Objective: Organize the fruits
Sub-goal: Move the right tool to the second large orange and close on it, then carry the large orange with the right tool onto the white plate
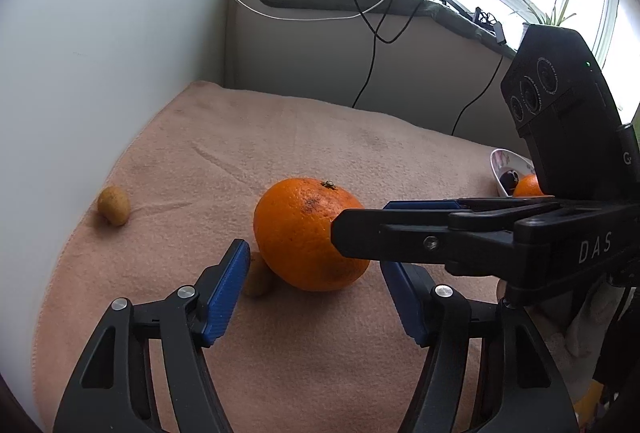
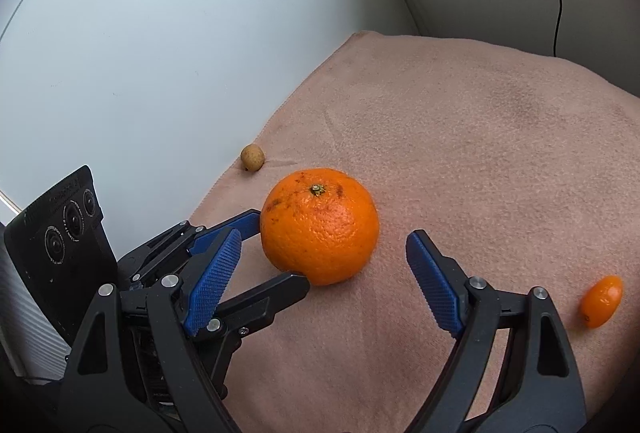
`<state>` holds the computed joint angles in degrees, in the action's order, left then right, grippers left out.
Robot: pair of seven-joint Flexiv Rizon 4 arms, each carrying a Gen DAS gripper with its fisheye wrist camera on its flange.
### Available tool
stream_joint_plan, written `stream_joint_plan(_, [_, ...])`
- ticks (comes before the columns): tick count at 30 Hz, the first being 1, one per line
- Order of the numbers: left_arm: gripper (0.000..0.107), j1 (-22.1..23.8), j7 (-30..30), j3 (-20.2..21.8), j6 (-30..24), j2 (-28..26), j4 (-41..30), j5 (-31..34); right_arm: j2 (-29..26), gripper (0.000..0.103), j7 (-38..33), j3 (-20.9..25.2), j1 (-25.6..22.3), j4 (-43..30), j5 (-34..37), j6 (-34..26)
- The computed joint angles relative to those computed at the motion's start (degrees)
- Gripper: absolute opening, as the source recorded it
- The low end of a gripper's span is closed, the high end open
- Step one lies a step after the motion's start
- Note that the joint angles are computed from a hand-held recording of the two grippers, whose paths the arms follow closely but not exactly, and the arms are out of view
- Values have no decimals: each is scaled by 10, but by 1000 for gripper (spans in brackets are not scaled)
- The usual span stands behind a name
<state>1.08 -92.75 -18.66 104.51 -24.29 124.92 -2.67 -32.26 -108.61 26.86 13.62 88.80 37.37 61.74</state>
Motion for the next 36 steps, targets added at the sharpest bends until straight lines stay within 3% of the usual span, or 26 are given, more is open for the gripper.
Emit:
stream_joint_plan(16, [63,27,7,-28,-8,-6,-1,5,-37,87,7,2,9,-38,-3,-33])
stream_joint_plan(18, [62,27,8,-29,-9,-5,-1,5,-38,81,10,0,10,-39,-5,-35])
stream_joint_plan(22, [62,32,11,-33,-9,-5,-1,5,-39,77,11,2,7,-38,0,-31])
stream_joint_plan(36, [62,6,10,-15,-1,1,-1,6,-14,75,1,6,1,-5,8,3])
